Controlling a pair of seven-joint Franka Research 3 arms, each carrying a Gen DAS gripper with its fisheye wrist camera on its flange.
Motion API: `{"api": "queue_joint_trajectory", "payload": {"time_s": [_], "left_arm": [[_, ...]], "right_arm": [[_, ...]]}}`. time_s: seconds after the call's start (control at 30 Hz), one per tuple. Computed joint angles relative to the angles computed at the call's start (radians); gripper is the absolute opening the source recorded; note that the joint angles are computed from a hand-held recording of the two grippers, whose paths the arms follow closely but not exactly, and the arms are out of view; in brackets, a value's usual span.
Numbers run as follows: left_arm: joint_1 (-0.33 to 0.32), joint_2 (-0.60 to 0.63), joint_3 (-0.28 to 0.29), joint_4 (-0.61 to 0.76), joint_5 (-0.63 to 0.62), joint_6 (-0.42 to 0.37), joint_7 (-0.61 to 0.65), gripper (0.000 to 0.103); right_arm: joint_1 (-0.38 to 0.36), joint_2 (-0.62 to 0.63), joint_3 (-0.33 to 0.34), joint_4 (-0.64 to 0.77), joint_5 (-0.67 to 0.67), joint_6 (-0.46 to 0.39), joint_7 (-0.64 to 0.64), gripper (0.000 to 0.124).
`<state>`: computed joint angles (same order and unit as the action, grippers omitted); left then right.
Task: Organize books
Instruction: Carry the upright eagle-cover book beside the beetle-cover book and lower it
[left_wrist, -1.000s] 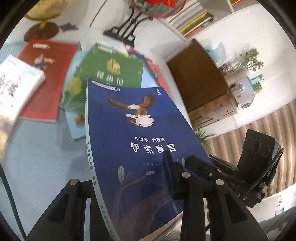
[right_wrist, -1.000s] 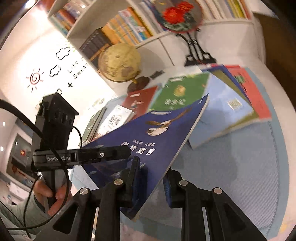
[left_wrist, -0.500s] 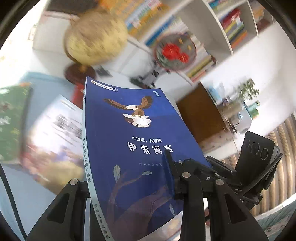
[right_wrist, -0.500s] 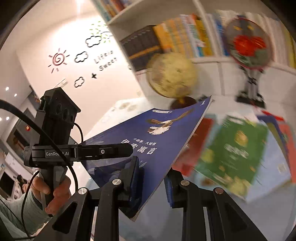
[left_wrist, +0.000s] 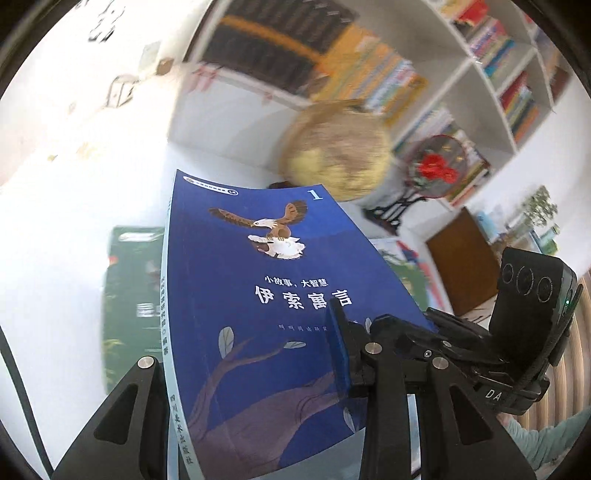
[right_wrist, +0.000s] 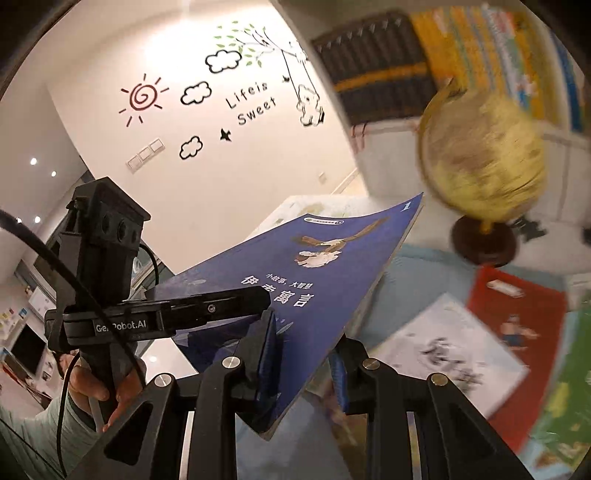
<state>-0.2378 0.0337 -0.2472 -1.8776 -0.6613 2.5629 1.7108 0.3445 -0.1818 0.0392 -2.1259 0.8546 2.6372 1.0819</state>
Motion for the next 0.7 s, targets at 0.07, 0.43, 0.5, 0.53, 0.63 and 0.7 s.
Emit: {"api": "queue_joint_trajectory", "payload": {"time_s": [0.07, 0.43, 0.5, 0.53, 0.63, 0.7], "left_arm": [[0.021, 0.027, 0.015, -0.007, -0.021, -0.017, 0.03, 0.032], [0.112, 0.124, -0.016, -0.012, -0.072, -0.039, 0.096, 0.032], [0.117, 0.122, -0.019, -0.025, -0.084, -0.035, 0.106, 0.032], [0.119, 0.12, -0.019, -0.032, -0.089, -0.035, 0.109, 0.032], [0.121, 0.12, -0.017, -0.041, -0.097, -0.035, 0.098, 0.035], [0.121, 0.126, -0.011, -0.044, -0.079, -0.04, 0.073, 0.037]], "right_arm": [[0.008, 0.081, 0.019, 0.045, -0.016, 0.017, 0.035, 0.026], [0.0, 0.267, 0.074, 0.147, -0.142, 0.036, 0.196, 0.026], [-0.001, 0.276, 0.079, 0.148, -0.146, 0.04, 0.204, 0.026], [-0.001, 0.283, 0.082, 0.15, -0.149, 0.043, 0.213, 0.026], [-0.006, 0.295, 0.084, 0.15, -0.145, 0.05, 0.22, 0.026], [-0.007, 0.308, 0.085, 0.15, -0.153, 0.056, 0.238, 0.026]]}}
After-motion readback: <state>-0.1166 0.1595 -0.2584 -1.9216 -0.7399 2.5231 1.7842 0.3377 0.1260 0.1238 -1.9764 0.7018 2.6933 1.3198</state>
